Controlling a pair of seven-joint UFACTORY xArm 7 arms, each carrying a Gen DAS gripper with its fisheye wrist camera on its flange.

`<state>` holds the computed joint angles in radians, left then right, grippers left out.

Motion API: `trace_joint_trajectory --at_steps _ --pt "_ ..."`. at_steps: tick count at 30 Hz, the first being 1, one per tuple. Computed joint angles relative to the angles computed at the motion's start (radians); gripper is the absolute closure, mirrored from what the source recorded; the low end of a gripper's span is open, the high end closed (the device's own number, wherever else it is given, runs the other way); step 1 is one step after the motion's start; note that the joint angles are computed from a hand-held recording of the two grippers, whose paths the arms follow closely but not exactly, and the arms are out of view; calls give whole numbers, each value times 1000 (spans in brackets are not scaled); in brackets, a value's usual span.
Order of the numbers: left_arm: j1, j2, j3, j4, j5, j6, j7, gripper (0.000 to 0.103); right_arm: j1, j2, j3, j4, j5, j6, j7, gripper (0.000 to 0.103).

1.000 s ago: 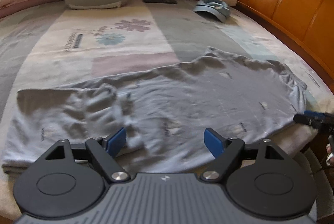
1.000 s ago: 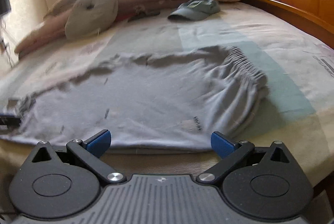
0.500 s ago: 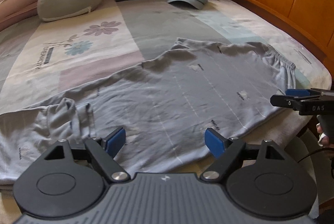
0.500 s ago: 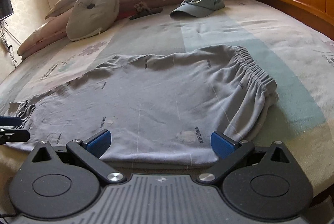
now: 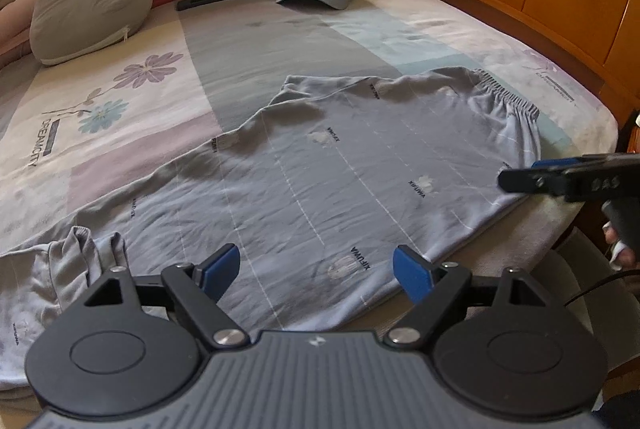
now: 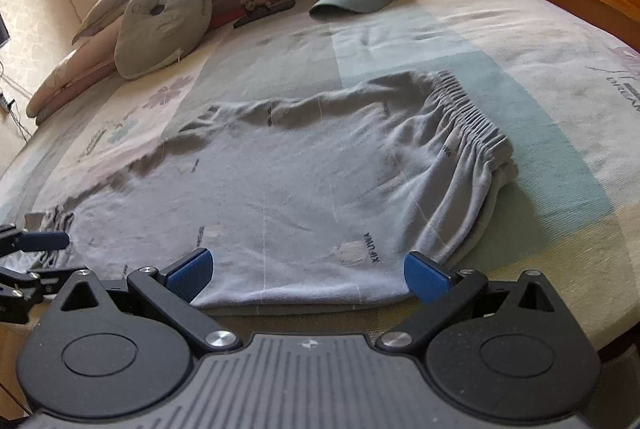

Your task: Fold clothes

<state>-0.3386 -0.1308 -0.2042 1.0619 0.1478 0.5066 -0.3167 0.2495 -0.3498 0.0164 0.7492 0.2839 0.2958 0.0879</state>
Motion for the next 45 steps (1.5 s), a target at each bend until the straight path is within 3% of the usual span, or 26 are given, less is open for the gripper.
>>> trace_joint_trajectory --at_steps 4,10,16,20,24,30,35,39,41,42,45 --pt "0 1 -1 -1 6 4 -5 19 44 -47 -65 -38 86 -69 -43 0" --pt "-5 8 2 -2 -15 6 7 19 229 -99 -311 -78 370 -123 -202 0" --pt "-9 16 3 7 -28 8 19 19 436 -60 -556 -11 777 -79 -458 0" --pt "-7 19 3 14 -20 13 11 19 473 7 -623 61 955 -22 -586 0" --pt "-10 20 4 15 -31 14 14 19 450 82 -626 123 1030 18 -647 0" --pt "-15 23 7 13 -52 8 31 19 373 80 -525 103 986 13 -600 0" --pt "-17 28 8 16 -69 0 46 19 338 44 -475 69 1067 54 -673 0" --pt "-19 17 11 2 -90 -15 60 19 312 76 -449 98 1228 12 -797 0" --pt "-17 10 10 -4 -90 -18 56 19 293 103 -419 122 1341 -67 -888 0" --pt "-15 7 11 -7 -90 -18 55 19 302 105 -430 126 1356 -70 -887 0" --pt "-10 3 13 -15 -93 -21 53 19 243 115 -386 127 1260 -8 -756 0"
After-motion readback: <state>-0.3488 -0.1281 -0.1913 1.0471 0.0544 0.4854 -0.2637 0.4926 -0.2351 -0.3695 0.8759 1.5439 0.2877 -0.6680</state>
